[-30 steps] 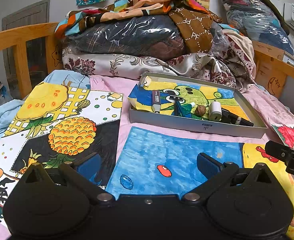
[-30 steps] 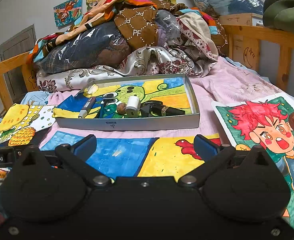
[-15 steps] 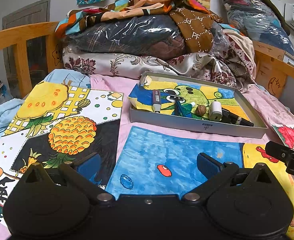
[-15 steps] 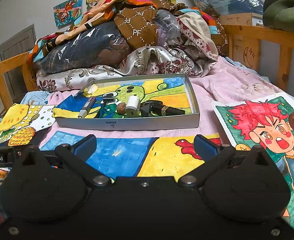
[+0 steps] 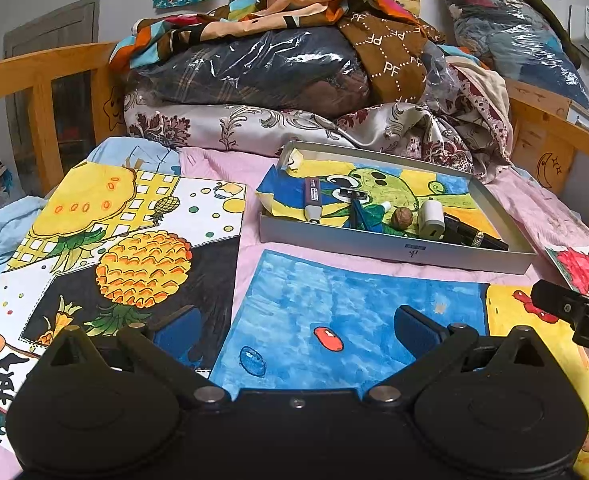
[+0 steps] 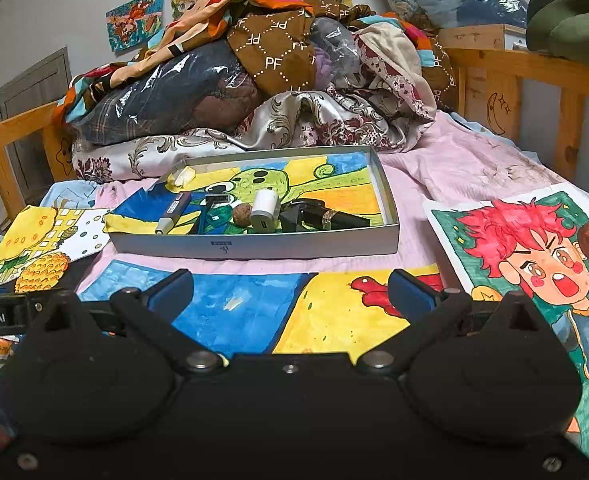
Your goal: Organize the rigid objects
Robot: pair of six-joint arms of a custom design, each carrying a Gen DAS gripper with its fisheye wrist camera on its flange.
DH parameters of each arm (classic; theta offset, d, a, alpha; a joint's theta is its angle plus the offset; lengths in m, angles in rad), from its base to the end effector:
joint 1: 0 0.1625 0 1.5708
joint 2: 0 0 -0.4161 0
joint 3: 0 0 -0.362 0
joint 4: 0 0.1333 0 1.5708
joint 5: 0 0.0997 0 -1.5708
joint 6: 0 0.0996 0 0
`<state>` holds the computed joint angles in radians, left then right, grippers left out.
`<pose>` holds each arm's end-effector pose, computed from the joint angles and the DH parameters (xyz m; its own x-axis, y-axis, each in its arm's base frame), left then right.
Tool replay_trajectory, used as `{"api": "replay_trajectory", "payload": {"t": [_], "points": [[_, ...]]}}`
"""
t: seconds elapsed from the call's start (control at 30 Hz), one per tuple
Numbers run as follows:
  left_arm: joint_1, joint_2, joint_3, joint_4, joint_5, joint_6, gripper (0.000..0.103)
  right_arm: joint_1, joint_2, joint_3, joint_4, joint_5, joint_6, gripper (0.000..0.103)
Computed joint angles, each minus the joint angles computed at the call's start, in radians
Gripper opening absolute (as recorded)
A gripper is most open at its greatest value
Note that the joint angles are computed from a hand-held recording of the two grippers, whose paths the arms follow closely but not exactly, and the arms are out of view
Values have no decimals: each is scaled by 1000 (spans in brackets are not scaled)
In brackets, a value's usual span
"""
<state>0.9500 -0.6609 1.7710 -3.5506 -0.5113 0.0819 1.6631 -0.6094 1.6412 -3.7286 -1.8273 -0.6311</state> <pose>-0.1647 -0.6088 0.1384 -0.7523 -0.2137 -0.6232 0.4382 0.5440 -0.7156 0.1681 -0.6441 0.1385 -0.7713 -0.1407 0.6208 -0.6128 0.4279 -0.6644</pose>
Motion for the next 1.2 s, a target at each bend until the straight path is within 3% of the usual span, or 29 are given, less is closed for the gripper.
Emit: {"api": "replay_trajectory", "payload": {"t": [1.2], "points": [[-8,-15,-1,53,24,-60,102,6,-1,5,-10,-6,14,103]]}}
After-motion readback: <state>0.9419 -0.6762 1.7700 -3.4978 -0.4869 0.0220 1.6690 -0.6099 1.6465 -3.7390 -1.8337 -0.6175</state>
